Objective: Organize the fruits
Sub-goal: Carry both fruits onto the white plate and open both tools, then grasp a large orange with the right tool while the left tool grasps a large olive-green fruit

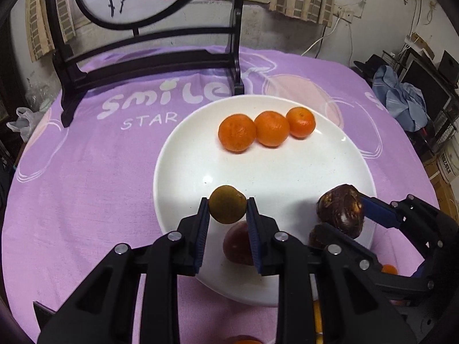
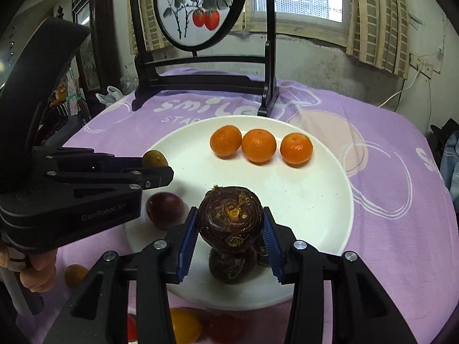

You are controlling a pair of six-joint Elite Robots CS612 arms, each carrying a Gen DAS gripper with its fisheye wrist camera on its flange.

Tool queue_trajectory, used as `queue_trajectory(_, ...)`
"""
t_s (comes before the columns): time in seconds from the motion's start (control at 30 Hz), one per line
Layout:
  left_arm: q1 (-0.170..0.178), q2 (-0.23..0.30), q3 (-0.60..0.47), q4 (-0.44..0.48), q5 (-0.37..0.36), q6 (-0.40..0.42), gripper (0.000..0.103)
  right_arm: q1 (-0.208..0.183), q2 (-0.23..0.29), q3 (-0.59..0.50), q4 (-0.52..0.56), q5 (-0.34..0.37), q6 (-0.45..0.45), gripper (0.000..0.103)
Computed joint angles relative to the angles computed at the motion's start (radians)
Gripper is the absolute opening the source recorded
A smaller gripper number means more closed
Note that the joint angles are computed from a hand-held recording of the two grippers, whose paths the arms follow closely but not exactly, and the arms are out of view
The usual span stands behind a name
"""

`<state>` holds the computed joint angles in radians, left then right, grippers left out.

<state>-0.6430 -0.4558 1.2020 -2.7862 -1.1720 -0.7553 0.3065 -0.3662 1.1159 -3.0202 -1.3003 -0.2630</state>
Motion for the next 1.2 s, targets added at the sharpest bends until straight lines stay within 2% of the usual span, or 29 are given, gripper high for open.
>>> queue_trajectory(0.03, -0.001, 0.002, -0.002, 0.009, 0.009, -0.008, 0.061, -0.003, 0.003, 0.0, -0.012, 0.013, 0.003, 0.063)
queue_trajectory(0.1, -0.006, -0.001, 0.005, 0.008, 0.045, -0.032, 0.082, -0.006, 0.003, 0.011, -0.058, 0.015, 0.02, 0.068)
queue_trajectory(0.23, -0.011, -0.017, 0.038, -0.034, 0.022, -0.03, 0.083, -0.013, -0.011, 0.038, -0.061, 0.026, 0.026, 0.068)
queue_trajectory(0.3, -0.021, -0.03, 0.072, -0.066, 0.032, -0.04, 0.087, -0.019, -0.028, 0.069, -0.087, 0.035, 0.025, 0.07)
queue_trajectory(0.33, -0.026, -0.036, 0.089, -0.085, 0.04, -0.044, 0.088, -0.022, -0.033, 0.081, -0.1, 0.04, 0.026, 0.078)
queue_trajectory(0.4, -0.039, -0.05, 0.125, -0.111, 0.058, -0.057, 0.089, -0.032, -0.052, 0.125, -0.166, 0.043, 0.043, 0.088)
queue_trajectory(0.43, -0.046, -0.057, 0.143, -0.116, 0.067, -0.063, 0.089, -0.035, -0.057, 0.14, -0.188, 0.04, 0.052, 0.089)
queue_trajectory(0.53, -0.06, -0.075, 0.181, -0.112, 0.077, -0.082, 0.089, -0.05, -0.081, 0.187, -0.211, 0.042, 0.066, 0.09)
queue_trajectory(0.7, -0.083, -0.105, 0.24, -0.126, 0.109, -0.097, 0.089, -0.063, -0.109, 0.251, -0.195, -0.031, 0.043, 0.09)
queue_trajectory(0.87, -0.103, -0.126, 0.294, -0.162, 0.123, -0.121, 0.092, -0.072, -0.125, 0.295, -0.159, -0.057, 0.063, 0.09)
queue_trajectory(1.1, -0.123, -0.141, 0.349, -0.182, 0.108, -0.143, 0.092, -0.058, -0.121, 0.308, -0.114, -0.13, 0.053, 0.09)
queue_trajectory(1.17, -0.127, -0.145, 0.362, -0.179, 0.102, -0.155, 0.093, -0.055, -0.117, 0.303, -0.095, -0.133, 0.057, 0.088)
queue_trajectory(1.2, -0.128, -0.146, 0.368, -0.181, 0.098, -0.159, 0.093, -0.053, -0.114, 0.3, -0.091, -0.14, 0.061, 0.08)
